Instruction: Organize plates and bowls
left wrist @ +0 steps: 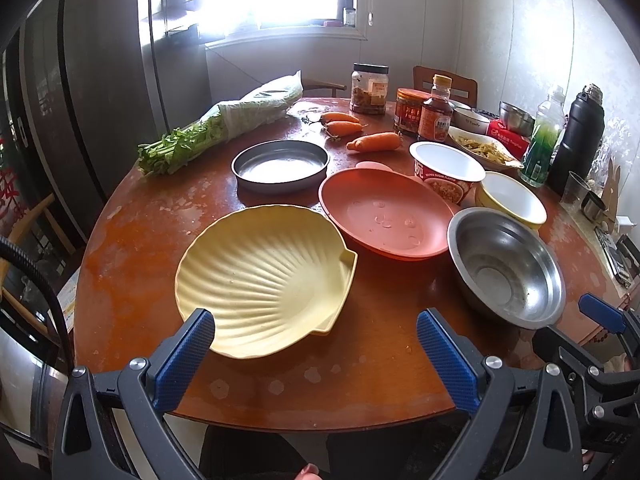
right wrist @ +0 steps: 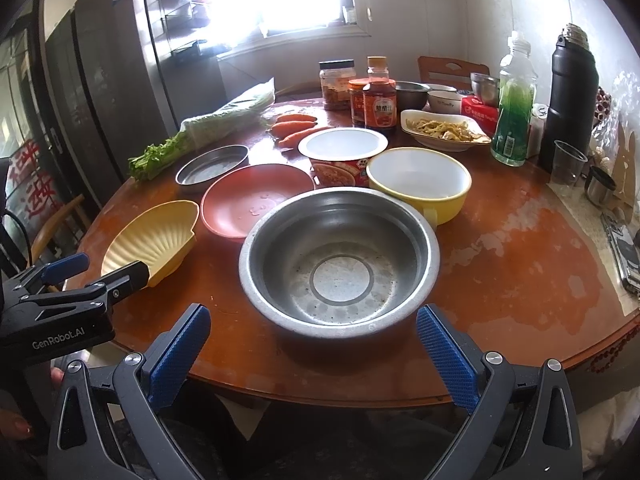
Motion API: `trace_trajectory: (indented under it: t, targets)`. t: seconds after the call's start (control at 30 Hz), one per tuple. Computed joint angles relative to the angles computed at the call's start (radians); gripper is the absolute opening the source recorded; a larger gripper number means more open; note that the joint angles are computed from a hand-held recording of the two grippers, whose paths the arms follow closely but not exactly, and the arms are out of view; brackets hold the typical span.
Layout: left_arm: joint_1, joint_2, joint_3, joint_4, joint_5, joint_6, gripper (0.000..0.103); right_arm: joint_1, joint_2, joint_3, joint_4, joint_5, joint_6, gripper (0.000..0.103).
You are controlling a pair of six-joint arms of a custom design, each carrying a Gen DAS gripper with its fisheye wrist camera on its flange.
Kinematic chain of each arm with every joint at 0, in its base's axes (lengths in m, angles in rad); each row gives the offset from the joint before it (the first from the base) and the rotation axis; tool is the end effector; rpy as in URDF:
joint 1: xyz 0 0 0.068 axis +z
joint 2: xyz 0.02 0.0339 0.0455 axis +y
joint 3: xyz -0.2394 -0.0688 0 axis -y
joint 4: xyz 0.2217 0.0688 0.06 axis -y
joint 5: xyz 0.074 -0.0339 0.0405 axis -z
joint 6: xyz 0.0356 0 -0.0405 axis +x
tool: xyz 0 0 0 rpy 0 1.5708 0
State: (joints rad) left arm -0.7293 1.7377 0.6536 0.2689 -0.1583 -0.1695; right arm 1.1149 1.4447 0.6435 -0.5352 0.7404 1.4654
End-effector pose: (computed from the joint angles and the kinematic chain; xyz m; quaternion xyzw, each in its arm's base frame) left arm 0.2210 -0.1900 0.1022 0.2279 0.8986 -0.0936 0.3631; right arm 0.1143 0.1785 0.1360 0.2031 0.9043 0.0052 0.3755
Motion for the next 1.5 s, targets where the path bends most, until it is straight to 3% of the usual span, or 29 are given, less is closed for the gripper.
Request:
trace_trajectory:
  t: [0.37, 0.6, 0.73, 0.93, 1.2, 1.27, 1.33, 1.5]
  targets:
    - [0.066, -0.034, -0.019, 0.003, 0.031, 0.024, 0.102, -0.012, 0.01, 0.051, 0.026, 0.008, -0.069, 0.103]
    - [0.262, -0.055, -0.004, -0.01, 0.092, 0.048, 0.102, -0.089, 0.079, 0.139, 0.264, -0.087, -0.306, 0.103]
    - [0.348, -0.008, 0.062, -0.063, 0.17, 0.109, 0.102, -0.123, 0.169, 0.226, 0.332, -0.147, -0.372, 0.103]
    - [0.417, 0.103, 0.186, -0.128, 0.22, 0.197, 0.102, -0.167, 0.336, 0.396, 0.281, -0.203, -0.385, 0.103]
    - [0.45, 0.26, 0.337, -0.187, 0.28, 0.266, 0.101, -0.236, 0.483, 0.485, 0.322, -0.284, -0.408, 0.097]
    - [0.446, 0.282, 0.357, -0.192, 0.288, 0.291, 0.1, -0.249, 0.508, 0.503, 0.326, -0.293, -0.419, 0.09]
    - [0.435, 0.298, 0.374, -0.197, 0.278, 0.308, 0.094, -0.262, 0.537, 0.527, 0.306, -0.309, -0.416, 0.065]
    - [0.419, 0.325, 0.407, -0.219, 0.3, 0.338, 0.085, -0.288, 0.57, 0.52, 0.329, -0.332, -0.402, 0.06]
